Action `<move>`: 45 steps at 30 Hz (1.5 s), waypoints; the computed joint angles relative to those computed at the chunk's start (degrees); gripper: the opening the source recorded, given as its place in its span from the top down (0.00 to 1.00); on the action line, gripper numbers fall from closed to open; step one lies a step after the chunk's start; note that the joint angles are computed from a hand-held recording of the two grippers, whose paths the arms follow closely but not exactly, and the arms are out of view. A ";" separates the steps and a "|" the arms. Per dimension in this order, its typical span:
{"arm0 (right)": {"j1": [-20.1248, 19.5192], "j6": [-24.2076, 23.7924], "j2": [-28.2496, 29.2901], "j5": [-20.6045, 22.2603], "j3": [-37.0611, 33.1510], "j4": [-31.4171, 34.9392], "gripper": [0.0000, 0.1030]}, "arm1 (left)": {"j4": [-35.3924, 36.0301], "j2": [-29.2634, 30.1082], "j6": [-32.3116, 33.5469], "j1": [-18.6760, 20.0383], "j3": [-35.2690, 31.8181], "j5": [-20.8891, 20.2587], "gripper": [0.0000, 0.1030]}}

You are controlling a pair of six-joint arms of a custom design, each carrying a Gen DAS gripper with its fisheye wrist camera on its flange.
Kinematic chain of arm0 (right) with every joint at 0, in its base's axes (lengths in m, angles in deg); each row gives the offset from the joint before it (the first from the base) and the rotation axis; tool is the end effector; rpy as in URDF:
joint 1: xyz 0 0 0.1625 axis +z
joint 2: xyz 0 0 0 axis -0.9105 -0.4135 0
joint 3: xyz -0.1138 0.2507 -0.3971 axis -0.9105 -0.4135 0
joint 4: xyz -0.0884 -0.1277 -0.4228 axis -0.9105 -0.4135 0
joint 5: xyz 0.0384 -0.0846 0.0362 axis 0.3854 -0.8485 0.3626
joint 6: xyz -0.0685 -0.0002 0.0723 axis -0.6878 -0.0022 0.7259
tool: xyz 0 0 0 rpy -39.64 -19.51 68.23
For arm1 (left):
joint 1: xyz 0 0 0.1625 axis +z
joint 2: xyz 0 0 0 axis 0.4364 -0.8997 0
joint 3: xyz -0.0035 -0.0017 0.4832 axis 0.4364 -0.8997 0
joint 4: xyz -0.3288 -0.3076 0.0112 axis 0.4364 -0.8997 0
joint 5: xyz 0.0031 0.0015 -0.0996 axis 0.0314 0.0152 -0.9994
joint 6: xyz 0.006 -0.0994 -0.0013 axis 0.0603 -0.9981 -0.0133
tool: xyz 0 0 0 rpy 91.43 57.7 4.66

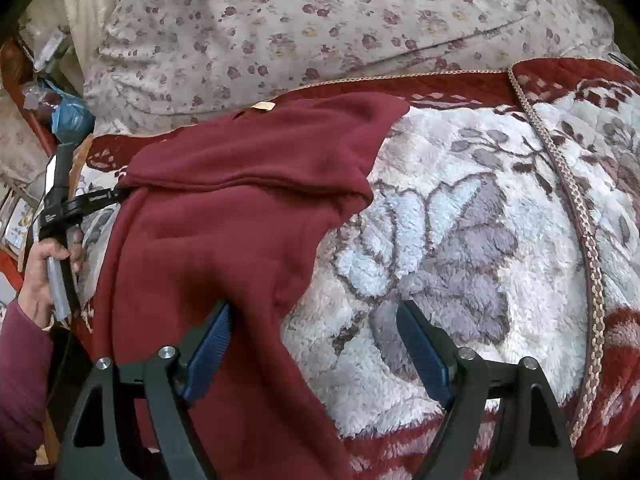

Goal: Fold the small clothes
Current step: 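Smooth the folded sweatshirt with the right tool while the left tool lifts away, then grasp the sweatshirt hem with both tools, fingers closing on the edge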

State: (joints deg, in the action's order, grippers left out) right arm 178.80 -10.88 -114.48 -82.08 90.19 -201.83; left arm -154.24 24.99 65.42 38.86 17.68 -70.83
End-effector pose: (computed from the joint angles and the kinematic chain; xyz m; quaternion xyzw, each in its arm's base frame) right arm 0.2449 -0.4059 0.1355 -0.0399 -0.9105 0.3145 0.2656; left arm -0.0972 -0.6732 0.2788 0.1890 0.9036 -0.2156 0.3182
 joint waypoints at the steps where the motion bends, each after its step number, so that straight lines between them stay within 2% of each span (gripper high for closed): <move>1: -0.08 0.11 0.05 0.09 -0.04 0.03 0.16 | 0.36 -0.40 -0.13 0.35 -0.11 -0.60 0.90; 5: -0.53 0.01 0.12 0.98 -0.08 -0.08 0.16 | 1.22 -1.36 -1.38 1.72 -0.31 -3.37 0.90; 9: -0.06 -0.08 0.17 0.00 -0.47 0.90 0.16 | -1.77 -1.58 1.60 0.52 1.66 -1.35 0.89; 11: 0.38 -0.43 -0.19 -0.17 -0.33 1.15 0.16 | -0.82 -2.76 0.21 0.44 2.34 -2.11 0.87; 13: 0.72 -0.51 -0.62 -0.40 -0.03 1.63 0.16 | -0.90 -4.22 -0.90 0.49 3.19 -2.02 0.76; 14: 0.85 -0.53 -0.80 -0.59 0.16 1.93 0.16 | 0.78 -5.49 -1.99 0.51 3.64 -2.79 0.61; 16: 0.76 -0.90 -1.02 -0.18 0.61 1.95 0.16 | 2.71 -8.17 -3.50 0.54 5.26 -4.56 0.45; 17: 0.48 -1.07 -1.10 0.43 0.83 1.68 0.16 | 2.99 -9.76 -3.79 0.25 6.74 -4.84 0.43; 21: -0.15 -1.39 -0.41 1.11 0.68 0.54 0.16 | 6.23 -15.11 -4.57 -1.88 12.25 -3.76 0.41; 25: -0.30 -2.50 0.35 2.84 0.28 1.90 0.16 | 10.32 -21.13 -7.41 -3.44 17.63 -7.06 0.33; 29: 0.84 -2.68 0.51 2.77 0.93 4.11 0.16 | 14.75 -25.35 -10.08 -5.11 21.49 -8.26 0.33; 33: 1.70 -1.36 -0.87 4.56 2.74 5.93 0.09 | 15.93 -28.32 -11.12 -6.78 25.13 -6.30 0.30; 37: 3.08 0.09 -1.58 5.04 4.57 8.93 0.09 | 19.79 -30.11 -12.95 -7.79 26.40 -5.94 0.29; 42: 3.36 1.63 -1.56 7.78 7.11 7.72 0.08 | 23.72 -31.39 -16.37 -7.20 26.41 -9.48 0.29; 45: 3.38 2.13 -1.19 8.10 8.10 5.69 0.08 | 24.67 -31.77 -17.69 -6.96 26.57 -10.22 0.29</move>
